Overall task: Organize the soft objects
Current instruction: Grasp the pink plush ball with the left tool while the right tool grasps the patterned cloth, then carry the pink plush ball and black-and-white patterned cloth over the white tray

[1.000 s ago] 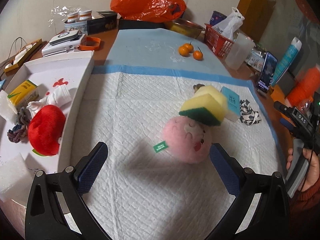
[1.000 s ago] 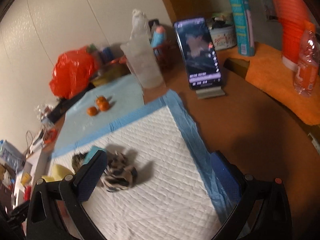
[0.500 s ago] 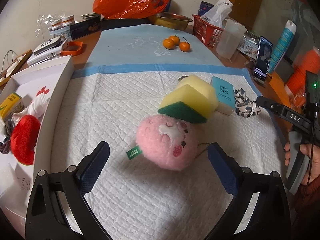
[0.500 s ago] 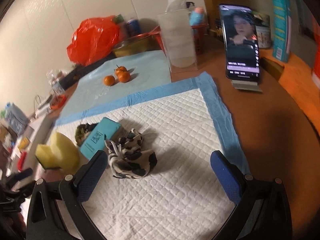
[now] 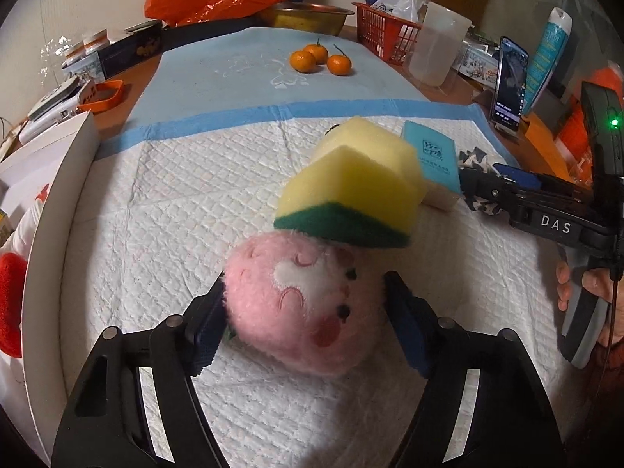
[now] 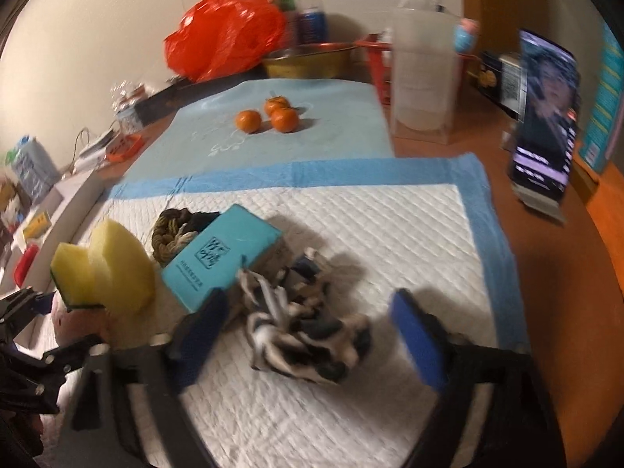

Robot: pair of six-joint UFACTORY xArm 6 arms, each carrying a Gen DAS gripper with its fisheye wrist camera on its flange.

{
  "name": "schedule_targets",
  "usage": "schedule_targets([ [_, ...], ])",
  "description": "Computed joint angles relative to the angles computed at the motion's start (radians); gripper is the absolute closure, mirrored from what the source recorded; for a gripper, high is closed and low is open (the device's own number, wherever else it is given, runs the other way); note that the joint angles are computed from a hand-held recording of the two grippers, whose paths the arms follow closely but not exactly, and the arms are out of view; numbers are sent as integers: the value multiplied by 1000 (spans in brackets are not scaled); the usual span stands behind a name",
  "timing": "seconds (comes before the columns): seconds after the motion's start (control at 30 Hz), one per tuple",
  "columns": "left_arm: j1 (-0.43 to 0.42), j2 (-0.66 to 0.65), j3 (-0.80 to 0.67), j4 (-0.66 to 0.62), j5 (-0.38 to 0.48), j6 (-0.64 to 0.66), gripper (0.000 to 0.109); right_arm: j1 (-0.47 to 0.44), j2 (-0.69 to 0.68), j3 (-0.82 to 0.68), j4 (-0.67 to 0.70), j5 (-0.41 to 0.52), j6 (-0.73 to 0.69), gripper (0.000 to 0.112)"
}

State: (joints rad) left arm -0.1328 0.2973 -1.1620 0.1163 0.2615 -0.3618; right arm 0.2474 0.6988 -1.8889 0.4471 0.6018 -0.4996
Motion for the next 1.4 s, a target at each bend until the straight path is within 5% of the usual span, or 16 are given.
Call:
schedule_targets([
  [0.17, 10, -9, 12, 47, -3, -50, 42, 10, -12, 32, 22, 0, -60, 70],
  [0.3, 17, -24, 30, 126, -13, -124, 42, 5, -59, 90, 119, -9, -139, 75],
  [0.63, 32, -122, 88, 422, -61, -373, 42, 9, -221, 210, 355, -62, -267, 76],
  [1.4, 102, -354, 258, 653, -134, -595, 42, 111, -394, 367, 517, -121, -404, 76],
])
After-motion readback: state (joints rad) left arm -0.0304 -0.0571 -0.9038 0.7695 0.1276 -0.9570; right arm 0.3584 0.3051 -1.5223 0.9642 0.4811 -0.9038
